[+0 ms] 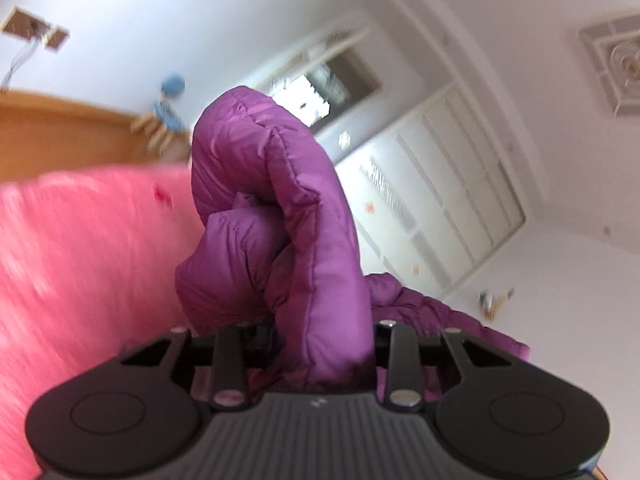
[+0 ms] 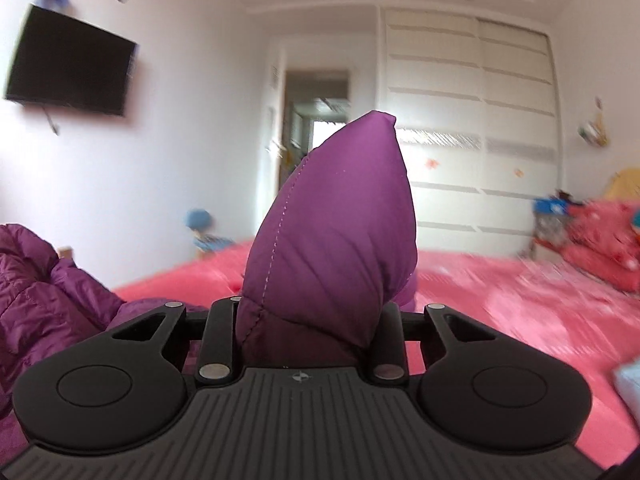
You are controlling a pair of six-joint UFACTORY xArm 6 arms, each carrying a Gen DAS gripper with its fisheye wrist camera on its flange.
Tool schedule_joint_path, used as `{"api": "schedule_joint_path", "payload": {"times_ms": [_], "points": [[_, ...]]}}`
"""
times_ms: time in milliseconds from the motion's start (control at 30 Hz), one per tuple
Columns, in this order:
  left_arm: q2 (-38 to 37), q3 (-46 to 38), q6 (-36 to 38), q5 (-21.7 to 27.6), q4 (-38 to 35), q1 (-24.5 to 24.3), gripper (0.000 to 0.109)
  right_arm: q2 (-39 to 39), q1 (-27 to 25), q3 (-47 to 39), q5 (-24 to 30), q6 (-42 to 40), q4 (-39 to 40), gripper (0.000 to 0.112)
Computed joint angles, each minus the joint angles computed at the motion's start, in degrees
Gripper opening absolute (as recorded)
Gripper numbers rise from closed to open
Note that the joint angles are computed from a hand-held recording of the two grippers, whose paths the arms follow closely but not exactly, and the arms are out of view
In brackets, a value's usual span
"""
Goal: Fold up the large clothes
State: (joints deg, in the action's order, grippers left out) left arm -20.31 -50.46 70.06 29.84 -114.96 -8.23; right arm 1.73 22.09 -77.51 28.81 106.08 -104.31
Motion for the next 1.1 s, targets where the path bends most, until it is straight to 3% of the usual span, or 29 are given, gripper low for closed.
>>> {"api": "schedule_joint_path", "payload": {"times_ms": [233, 400, 533, 633, 900, 1000, 1100], "points": [[-2.88, 1.84, 7.98, -6.11, -11.65, 3.6, 0.033, 15.16, 0.64, -19.73, -6.36, 3.3, -6.29, 0.038], [0.29, 1.05, 6.86, -10.64, -13.12, 3.22, 0.033, 29.58, 0.9, -36.46, -9.18, -9.11, 4.85, 0.038], [1.09, 2.39, 6.15, -8.39, -13.63, 4.54, 0.033, 37.21, 1.17, -44.73, -6.4, -20.59, 15.77, 0.038], [1.32, 1.73, 6.02, -7.85, -11.65, 4.19, 0.033, 35.92, 0.01, -41.92, -4.61, -18.65, 18.92, 0.037], [3.88, -0.35, 9.16, -3.43, -1.82, 3.58, 0.034, 22.05, -0.02, -20.76, 3.01, -5.55, 12.59, 0.034], [6.24, -2.11, 10.17, -5.1, 0.81, 2.66, 0.034, 15.97, -0.89, -11.48, 5.68, 1.72, 10.53, 0.034], [8.32, -3.43, 5.91, -9.72, 1.96, 2.05, 0.035, 11.57, -1.74, -4.45, 6.91, 6.75, 11.83, 0.034]]}}
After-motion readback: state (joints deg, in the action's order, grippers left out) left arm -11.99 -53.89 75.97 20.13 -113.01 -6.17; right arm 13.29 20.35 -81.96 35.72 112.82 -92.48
